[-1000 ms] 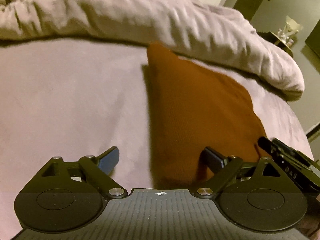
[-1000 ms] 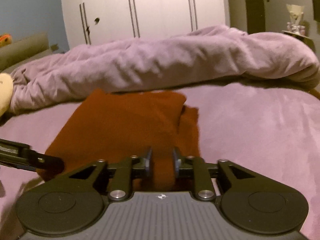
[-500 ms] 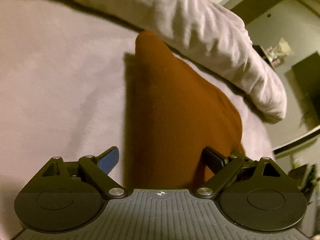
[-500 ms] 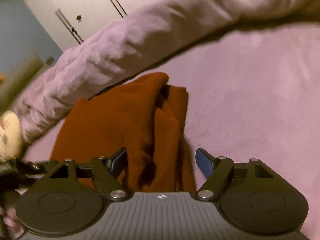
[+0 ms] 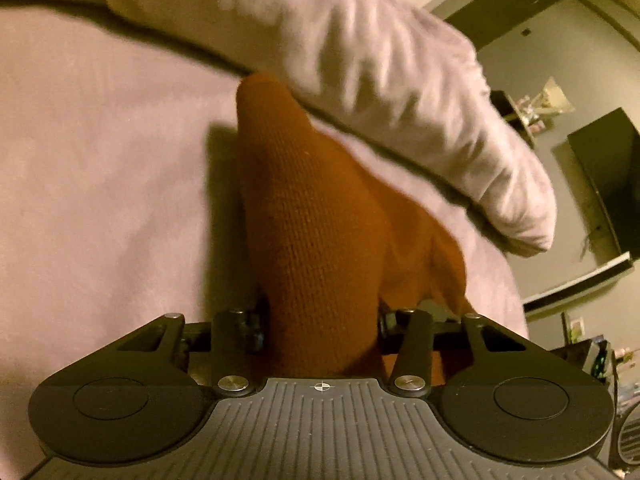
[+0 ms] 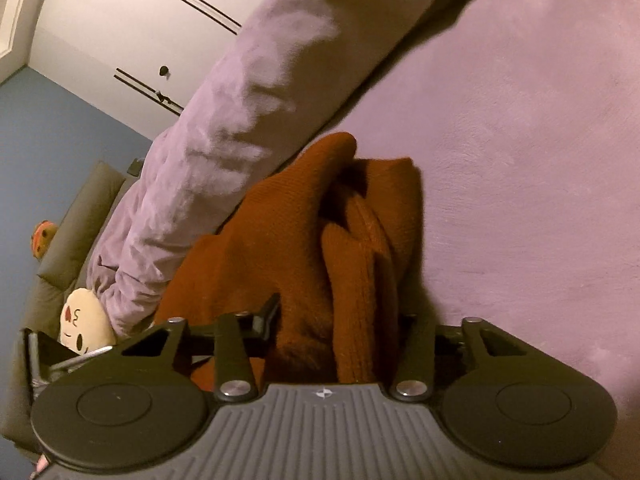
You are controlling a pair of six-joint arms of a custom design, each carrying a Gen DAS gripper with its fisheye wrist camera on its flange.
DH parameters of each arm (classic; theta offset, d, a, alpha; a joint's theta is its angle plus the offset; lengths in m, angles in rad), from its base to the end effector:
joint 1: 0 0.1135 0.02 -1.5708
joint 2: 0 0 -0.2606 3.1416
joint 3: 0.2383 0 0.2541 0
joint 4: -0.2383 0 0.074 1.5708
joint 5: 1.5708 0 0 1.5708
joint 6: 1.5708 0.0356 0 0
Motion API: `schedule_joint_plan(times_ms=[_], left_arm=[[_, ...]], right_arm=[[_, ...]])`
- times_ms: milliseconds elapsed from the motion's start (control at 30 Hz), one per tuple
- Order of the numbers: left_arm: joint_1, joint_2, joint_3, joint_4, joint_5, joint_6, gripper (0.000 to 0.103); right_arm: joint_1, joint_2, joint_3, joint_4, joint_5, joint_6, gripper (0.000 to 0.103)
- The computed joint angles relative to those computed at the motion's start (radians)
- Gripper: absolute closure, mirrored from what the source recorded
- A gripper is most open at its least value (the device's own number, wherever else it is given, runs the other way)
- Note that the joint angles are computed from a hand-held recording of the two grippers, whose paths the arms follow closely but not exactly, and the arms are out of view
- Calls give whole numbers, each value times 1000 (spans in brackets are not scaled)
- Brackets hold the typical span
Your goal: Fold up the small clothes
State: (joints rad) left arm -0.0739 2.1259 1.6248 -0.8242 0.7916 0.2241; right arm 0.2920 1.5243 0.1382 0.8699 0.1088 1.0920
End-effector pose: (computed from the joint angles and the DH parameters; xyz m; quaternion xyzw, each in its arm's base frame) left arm 0.4237 -0.0568 0.1729 0.1826 0.8986 -0.3731 0.1414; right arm 0.1997 0.0560 0.0881 0.3612 0.7841 0.2844 0.4169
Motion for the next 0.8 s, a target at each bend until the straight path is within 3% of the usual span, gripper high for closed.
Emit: schedule_joint_plan(times_ms=[100, 200, 300, 367, 400, 433, 533, 667, 733, 800], left_arm=[[52, -45, 14, -72, 42, 31, 54], [146, -103, 0, -179, 46, 188, 54], [252, -166, -81, -221, -22, 339, 51], [296, -182, -134, -196, -117, 371, 42], [314, -206, -186, -140, -183, 371, 38], [337, -239, -237, -83, -201, 376, 34], [397, -336, -311, 8, -163, 374, 30], [370, -483, -470, 251, -153, 255, 19], [318, -515, -552, 389, -182, 156, 17], [247, -547, -663, 604, -301, 23, 14]], right_arm=[[45, -93, 2, -40, 17, 16, 70], [149, -162, 28, -106, 77, 11, 70], [290, -122, 62, -94, 138, 11, 70], [395, -46, 116, -111, 196, 13, 69], [433, -9, 149, -142, 211, 25, 66], [467, 20, 189, -201, 231, 54, 56], [568, -16, 265, -415, 373, 114, 49], [685, -61, 502, -906, 684, 133, 47], [686, -14, 603, -956, 736, 25, 51], [665, 72, 703, -935, 757, -131, 56]])
